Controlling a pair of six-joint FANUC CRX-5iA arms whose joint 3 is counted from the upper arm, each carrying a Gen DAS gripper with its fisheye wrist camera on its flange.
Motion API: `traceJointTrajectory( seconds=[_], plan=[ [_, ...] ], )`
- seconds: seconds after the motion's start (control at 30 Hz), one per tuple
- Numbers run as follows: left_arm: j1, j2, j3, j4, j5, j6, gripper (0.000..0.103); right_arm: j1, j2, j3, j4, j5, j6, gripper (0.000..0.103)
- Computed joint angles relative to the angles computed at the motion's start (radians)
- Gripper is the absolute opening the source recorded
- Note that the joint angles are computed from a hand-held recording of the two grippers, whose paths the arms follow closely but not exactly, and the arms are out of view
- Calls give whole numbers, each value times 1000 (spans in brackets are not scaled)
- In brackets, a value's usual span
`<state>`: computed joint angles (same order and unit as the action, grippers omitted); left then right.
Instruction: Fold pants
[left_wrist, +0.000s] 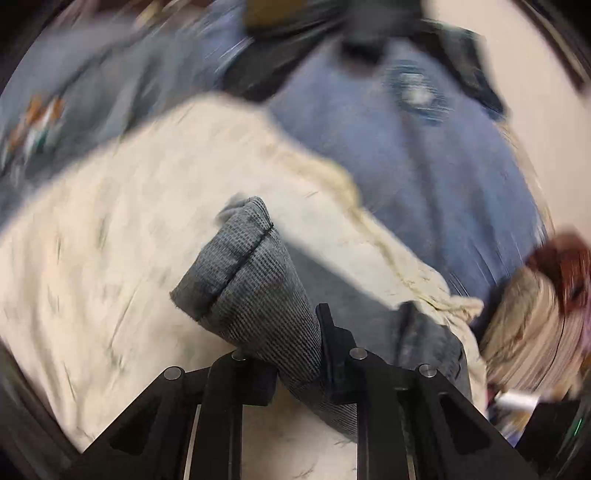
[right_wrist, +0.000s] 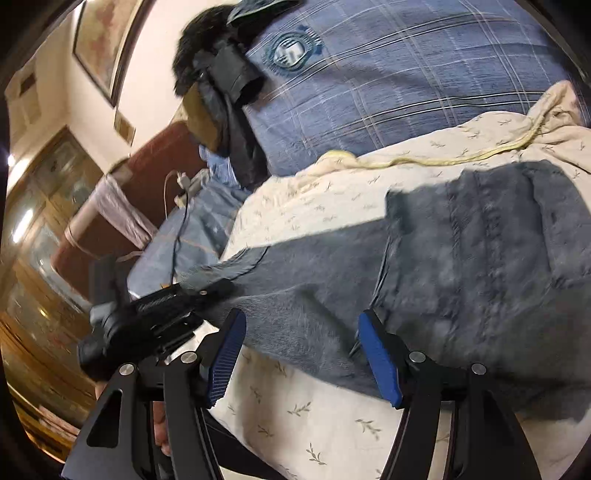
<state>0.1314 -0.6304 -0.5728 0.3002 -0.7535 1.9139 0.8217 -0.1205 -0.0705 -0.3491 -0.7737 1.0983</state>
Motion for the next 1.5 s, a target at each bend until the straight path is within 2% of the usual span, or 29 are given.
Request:
traceJointTrajectory(
  seconds=[0.07, 0.17, 0.27, 0.43, 0.53, 0.6, 0.7, 0.77, 0.87, 0.97, 1.0, 1.03, 1.07, 1.13, 1.2, 1.3, 1.33, 1.4, 1.5],
  plan=[
    [-111, 40, 96, -141, 24, 50, 16, -54, 1, 32, -43, -33, 39, 65],
    [-289, 111, 213, -291, 73, 81, 16, -110, -44, -2, -22, 19, 14, 65],
    [-389, 190, 270, -292, 124, 38, 16, -153, -94, -69, 20, 81, -61, 66],
    [-520, 336, 337, -250, 183, -79, 15, -286, -139, -102, -110, 109, -37, 66],
    [-577, 447, 389, -214, 154, -148, 15, -392, -147, -92, -280, 93, 57, 75],
    [-593, 511, 416, -173, 128, -207, 15, -461, -128, -67, -386, 42, 130, 79],
    [-636, 606, 507, -268, 38, -162, 16, -520, -94, -40, -473, -28, 178, 83],
    [-652, 632, 536, -310, 21, -133, 17, -519, -73, -32, -448, -68, 143, 83],
    [-675, 644, 571, -363, 9, -113, 17, -475, -21, -1, -349, -134, 82, 82],
    [-678, 631, 565, -383, 14, -117, 17, -398, -54, -35, -189, -44, -17, 81],
    [-682, 618, 550, -380, 15, -122, 17, -384, -69, -41, -157, -6, -11, 81],
    [-680, 625, 551, -370, 16, -133, 17, -392, -69, -29, -178, 4, 25, 81],
    [-677, 616, 536, -362, 19, -144, 17, -418, -42, 16, -238, -31, 102, 78],
    [-675, 616, 531, -357, 19, -163, 17, -429, 55, 132, -242, -172, 179, 74],
    [-664, 587, 486, -347, 43, -192, 17, -441, 133, 197, -261, -277, 214, 55],
    [-664, 585, 474, -340, 52, -217, 18, -433, 187, 202, -229, -337, 153, 49],
    [-663, 583, 467, -331, 56, -223, 18, -427, 195, 203, -214, -342, 153, 42],
    [-670, 573, 458, -347, 65, -209, 18, -409, 194, 196, -176, -332, 148, 7],
    [-663, 567, 453, -327, 71, -220, 17, -386, 156, 172, -132, -296, 140, 6]
  ],
)
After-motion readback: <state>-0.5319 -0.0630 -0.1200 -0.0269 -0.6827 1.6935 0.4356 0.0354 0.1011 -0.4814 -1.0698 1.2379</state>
